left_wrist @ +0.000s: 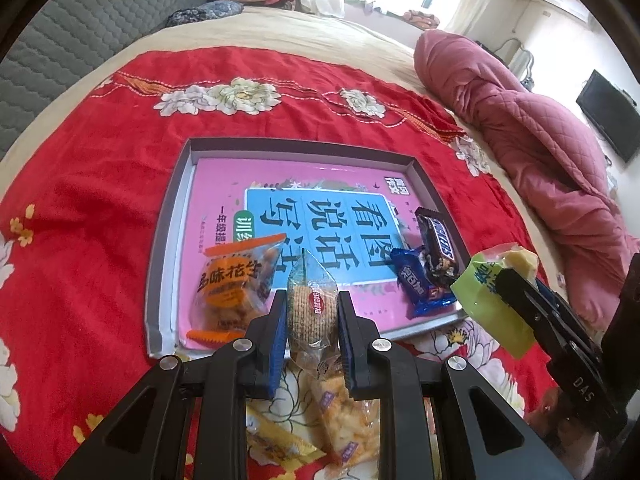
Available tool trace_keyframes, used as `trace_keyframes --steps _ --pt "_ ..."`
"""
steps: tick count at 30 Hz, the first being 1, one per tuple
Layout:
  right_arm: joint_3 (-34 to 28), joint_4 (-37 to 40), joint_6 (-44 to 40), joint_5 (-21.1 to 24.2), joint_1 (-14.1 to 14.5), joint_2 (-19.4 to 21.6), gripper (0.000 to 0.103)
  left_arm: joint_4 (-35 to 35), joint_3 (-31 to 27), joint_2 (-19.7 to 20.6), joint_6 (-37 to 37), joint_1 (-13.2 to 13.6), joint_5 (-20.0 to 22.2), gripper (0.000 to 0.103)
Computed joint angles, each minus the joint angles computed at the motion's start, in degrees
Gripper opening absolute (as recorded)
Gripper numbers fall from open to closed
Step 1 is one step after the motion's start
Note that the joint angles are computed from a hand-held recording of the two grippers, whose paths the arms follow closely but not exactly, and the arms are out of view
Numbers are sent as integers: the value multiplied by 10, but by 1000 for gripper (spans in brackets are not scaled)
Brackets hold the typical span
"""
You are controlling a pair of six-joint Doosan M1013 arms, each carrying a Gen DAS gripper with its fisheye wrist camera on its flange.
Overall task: Organize snacks
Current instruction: 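Carry the green packet over the tray with the right tool while the left carries the biscuit packet, then lower the green packet into the tray and open the right tool while the left releases the biscuit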
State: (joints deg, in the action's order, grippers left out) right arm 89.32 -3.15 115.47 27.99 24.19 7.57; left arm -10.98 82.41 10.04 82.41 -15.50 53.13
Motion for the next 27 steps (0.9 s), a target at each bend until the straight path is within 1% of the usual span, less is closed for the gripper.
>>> trace_keyframes --steps 11,17,27 --pt "-8 -22 10 -2 0 7 47 11 -7 12 -16 0 4 24" --pt "-20 -60 14 13 8 19 47 19 -9 16 -21 -1 7 24" --pt "-39 -81 -7 44 19 41 49 40 -10 20 -35 -2 5 24"
